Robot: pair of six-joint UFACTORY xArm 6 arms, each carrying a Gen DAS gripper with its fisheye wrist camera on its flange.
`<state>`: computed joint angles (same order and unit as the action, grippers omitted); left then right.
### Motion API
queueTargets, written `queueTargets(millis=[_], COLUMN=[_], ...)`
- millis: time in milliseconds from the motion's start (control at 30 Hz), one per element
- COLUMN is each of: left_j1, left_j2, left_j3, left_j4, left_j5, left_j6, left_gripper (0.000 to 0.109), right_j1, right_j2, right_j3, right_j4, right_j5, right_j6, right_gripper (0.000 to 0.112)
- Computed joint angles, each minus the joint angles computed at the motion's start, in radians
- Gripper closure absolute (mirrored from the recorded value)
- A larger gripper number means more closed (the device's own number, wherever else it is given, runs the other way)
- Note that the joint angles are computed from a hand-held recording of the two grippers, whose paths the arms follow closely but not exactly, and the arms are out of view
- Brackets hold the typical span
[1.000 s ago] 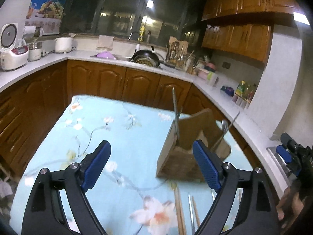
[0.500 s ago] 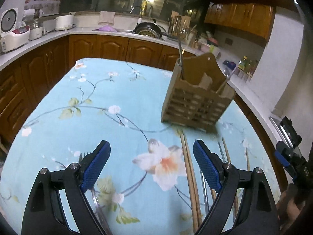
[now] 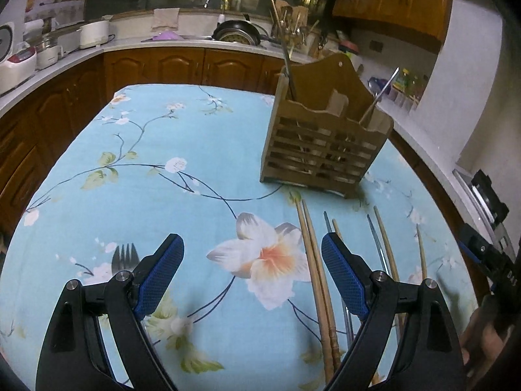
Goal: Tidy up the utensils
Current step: 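Grasp a wooden chopstick with the right tool while the left tool grasps another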
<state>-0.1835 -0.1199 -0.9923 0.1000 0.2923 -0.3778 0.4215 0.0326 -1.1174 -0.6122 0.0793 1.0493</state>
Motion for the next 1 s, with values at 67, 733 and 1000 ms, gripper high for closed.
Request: queueTargets(millis=[67, 733, 1000], left_j1=[-0.004, -0.035, -0.045], left_j2=[0.023, 0.310, 0.417], left_j3=[-0.023, -0.358, -0.479], left_j4=[-0.007, -0.048, -0.068], left_j5=[0.018, 0.200, 0.278], left_j6=[0.016, 0.151, 0.198], left_gripper=[0.020, 0.037, 0.052], right_j1=[0.003, 0.047, 0.046], right_j2=[0.011, 0.246, 0.331], right_j3=[-0.009, -0.304, -0.422], right_j4=[0.037, 0.421, 0.491], right_j5=[0.009, 0.269, 0.351], right_j6=[-0.041, -0.487, -0.574], right_gripper=[0.018, 0.067, 0.075])
